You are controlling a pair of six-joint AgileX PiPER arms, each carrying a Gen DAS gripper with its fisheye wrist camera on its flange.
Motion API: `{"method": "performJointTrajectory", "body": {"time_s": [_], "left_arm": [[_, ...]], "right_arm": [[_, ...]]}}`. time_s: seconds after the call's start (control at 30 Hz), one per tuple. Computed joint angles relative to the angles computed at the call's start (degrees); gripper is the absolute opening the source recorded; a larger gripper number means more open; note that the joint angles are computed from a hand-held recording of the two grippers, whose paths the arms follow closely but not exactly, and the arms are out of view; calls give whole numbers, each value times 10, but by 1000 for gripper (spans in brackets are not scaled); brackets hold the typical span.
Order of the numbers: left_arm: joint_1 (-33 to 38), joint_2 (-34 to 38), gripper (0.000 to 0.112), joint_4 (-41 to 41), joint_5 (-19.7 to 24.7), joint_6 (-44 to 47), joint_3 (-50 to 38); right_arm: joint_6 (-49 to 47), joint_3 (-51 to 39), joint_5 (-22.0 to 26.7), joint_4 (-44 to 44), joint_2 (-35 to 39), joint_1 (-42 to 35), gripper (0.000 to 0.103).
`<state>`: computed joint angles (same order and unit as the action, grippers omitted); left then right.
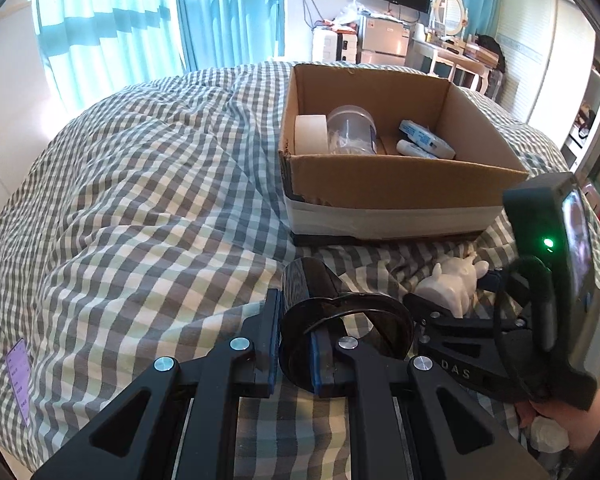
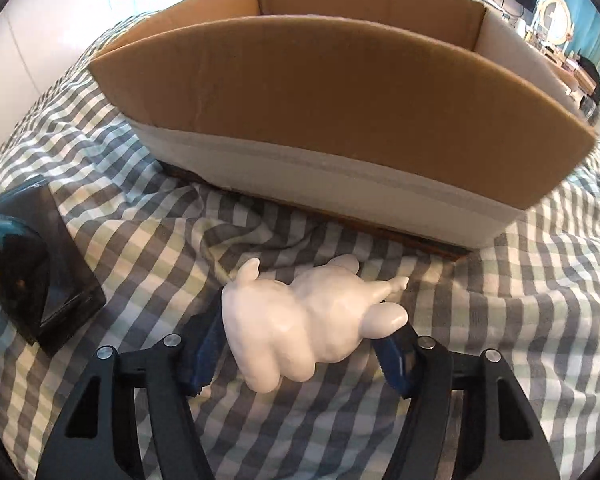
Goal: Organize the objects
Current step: 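Grasp the black round mirror with the left tool while the right tool grasps the white bunny figurine, then carry the mirror and bunny figurine into the box and release both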
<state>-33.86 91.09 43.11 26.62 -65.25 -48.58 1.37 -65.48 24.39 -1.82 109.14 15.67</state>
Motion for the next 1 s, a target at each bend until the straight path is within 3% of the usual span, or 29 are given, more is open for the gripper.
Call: {"method": "performJointTrajectory", "body": {"time_s": [0.27,0.37,0.5,0.73,1.0], "left_arm": [[-38,-28,12,13,28,-11,-1],[-56,-38,12,19,42,-22,-3],[-81,-49,12,20,62,-32,-6],[-122,-71,12,40,102,-56,-18],[-110,-92,12,9,110,-21,-37]], "right_arm": [[-21,114,-56,37,-141,-25,65],[-80,136,-46,91,-193,-50,65],[-34,152,-36,50,-234,-39,65],[-28,191,-33,51,-305,-25,65],[41,166,4,-37,-354,2,65]]}}
